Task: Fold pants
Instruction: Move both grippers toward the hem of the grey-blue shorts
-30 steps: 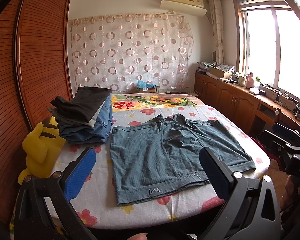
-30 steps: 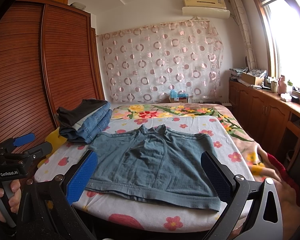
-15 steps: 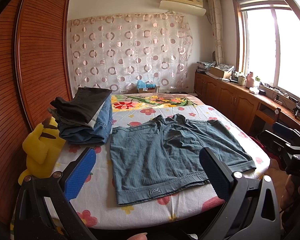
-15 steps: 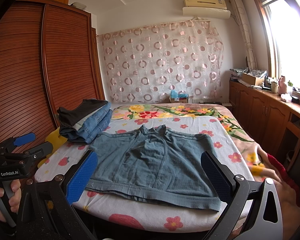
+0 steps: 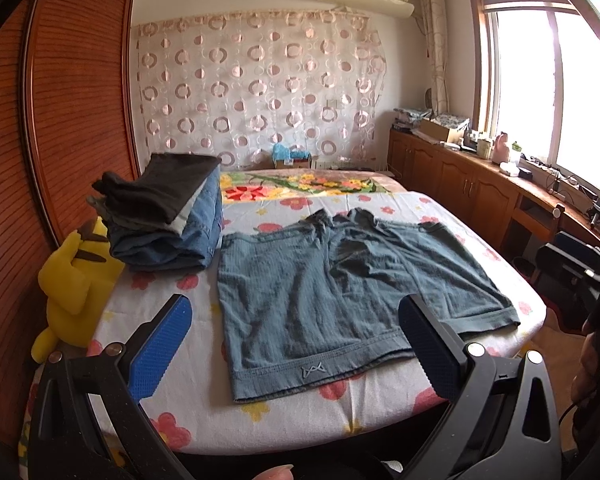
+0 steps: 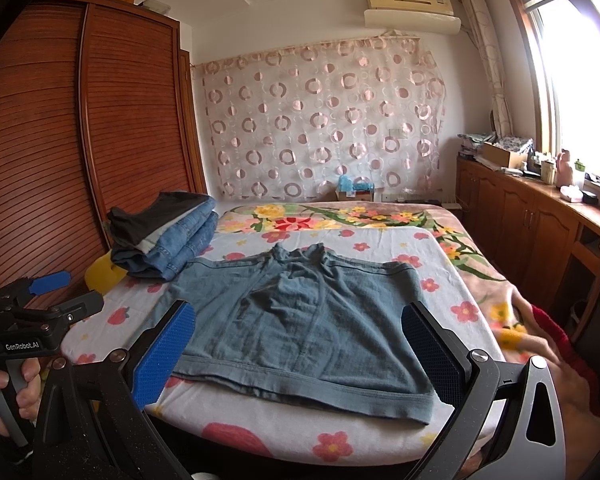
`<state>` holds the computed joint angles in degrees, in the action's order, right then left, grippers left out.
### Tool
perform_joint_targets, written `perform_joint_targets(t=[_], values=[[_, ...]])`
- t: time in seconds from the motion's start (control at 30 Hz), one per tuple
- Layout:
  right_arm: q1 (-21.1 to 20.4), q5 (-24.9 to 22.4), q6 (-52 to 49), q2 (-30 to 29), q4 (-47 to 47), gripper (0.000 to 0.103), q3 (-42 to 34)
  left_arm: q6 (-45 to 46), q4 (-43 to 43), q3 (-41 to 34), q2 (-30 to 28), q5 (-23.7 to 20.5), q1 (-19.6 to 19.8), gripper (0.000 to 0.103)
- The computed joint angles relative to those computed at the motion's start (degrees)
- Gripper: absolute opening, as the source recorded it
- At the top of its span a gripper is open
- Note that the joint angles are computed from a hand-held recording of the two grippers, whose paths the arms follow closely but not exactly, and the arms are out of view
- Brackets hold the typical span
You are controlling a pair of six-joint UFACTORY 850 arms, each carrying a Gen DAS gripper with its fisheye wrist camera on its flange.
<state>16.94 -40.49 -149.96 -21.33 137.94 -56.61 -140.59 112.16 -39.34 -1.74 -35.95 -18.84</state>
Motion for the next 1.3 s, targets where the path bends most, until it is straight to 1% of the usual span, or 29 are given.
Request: perform_joint_targets(t=[0.27,0.47,0.73,0.9,1.07,1.3], values=[[-0.6,2.2,0.0,-1.7,-0.2,0.103,-2.1,-1.7,1.3,0.3,-1.6,2.1,2.0,0.103],[-0.3,5.1,-0.4,-2.1,-0.1,0.103,-3.0,-2.8,1.6,0.4,-2.8,3.4,3.4,0.103],[-0.3,9.2,1.4,-2.3,-2.6,0.101,-4.3,-4.5,3.0,1.2,-3.3,5.2,5.2,0.103],[-0.9,11.9,3.9,-2.8,-5.7,0.099,-5.3,-6.0,4.5,1.5,-3.9,6.7,6.4,0.103],[-1.3,14.4,6.8,-2.9,-8.8,0.098,-5.7,-8.8,8.0,2.4,-4.2,7.6,7.6,0.103],[-1.2,17.5,16.3,-4.1,-17.9,0.096,-7.7,-12.4,11.4,2.8,-5.7,9.2,9.4,0.103]])
